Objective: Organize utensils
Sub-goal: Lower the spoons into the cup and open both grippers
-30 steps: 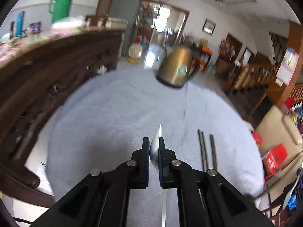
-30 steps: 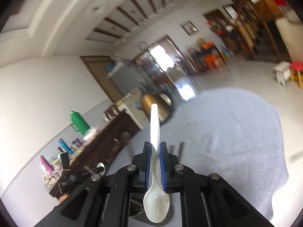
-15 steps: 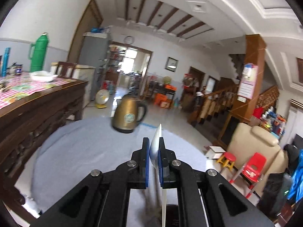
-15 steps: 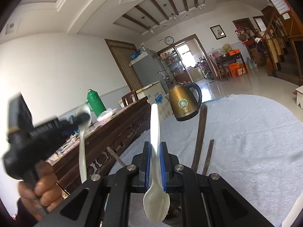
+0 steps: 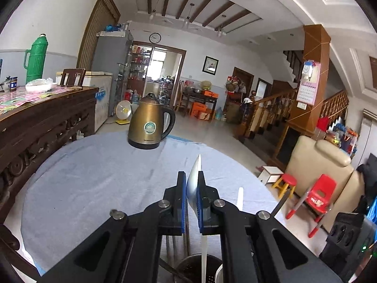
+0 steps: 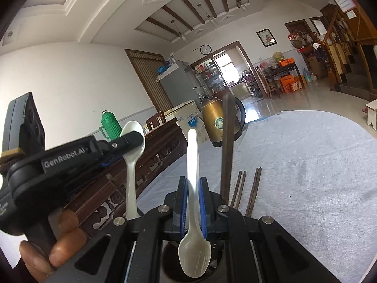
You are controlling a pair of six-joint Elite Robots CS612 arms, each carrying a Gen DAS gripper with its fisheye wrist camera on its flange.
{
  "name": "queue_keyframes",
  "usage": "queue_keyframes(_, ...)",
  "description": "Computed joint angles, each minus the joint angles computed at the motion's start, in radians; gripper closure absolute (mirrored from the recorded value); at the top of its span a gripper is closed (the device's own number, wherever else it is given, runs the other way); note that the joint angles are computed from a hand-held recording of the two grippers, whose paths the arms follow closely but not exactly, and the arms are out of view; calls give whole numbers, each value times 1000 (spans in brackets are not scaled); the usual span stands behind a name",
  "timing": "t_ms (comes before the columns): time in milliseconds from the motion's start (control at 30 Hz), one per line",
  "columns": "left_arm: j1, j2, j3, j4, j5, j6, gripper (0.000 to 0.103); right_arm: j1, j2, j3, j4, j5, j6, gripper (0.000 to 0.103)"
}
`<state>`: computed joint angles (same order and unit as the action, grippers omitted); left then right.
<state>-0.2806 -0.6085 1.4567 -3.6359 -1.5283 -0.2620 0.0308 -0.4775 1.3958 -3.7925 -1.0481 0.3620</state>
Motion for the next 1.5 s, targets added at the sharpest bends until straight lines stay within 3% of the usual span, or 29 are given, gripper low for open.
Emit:
queue_keyframes(167, -13, 14, -7, -22, 38, 39, 95, 3, 8, -8, -5, -10, -27, 92)
queue_keyframes(600, -3, 38, -14, -20, 9, 40, 95, -4, -1, 19, -18, -30, -49, 91)
queue_keyframes(1000, 7, 36, -16, -39, -55, 39, 95, -36, -51, 97, -179, -108, 39, 91)
queue_keyframes(1367, 15, 22, -1, -57, -74, 8, 95, -59, -65, 123, -198, -127, 100, 91)
queue_keyframes(1400, 16, 16, 9, -67, -69, 6, 94, -62, -65, 125, -199, -126, 101, 91)
queue_keyframes(1467, 16, -1, 37, -92, -47, 17, 81, -66, -68, 130, -193, -132, 110, 91)
queue_keyframes(1500, 17, -9, 50, -107, -39, 22, 62, -69, -70, 135, -179, -139, 116, 91)
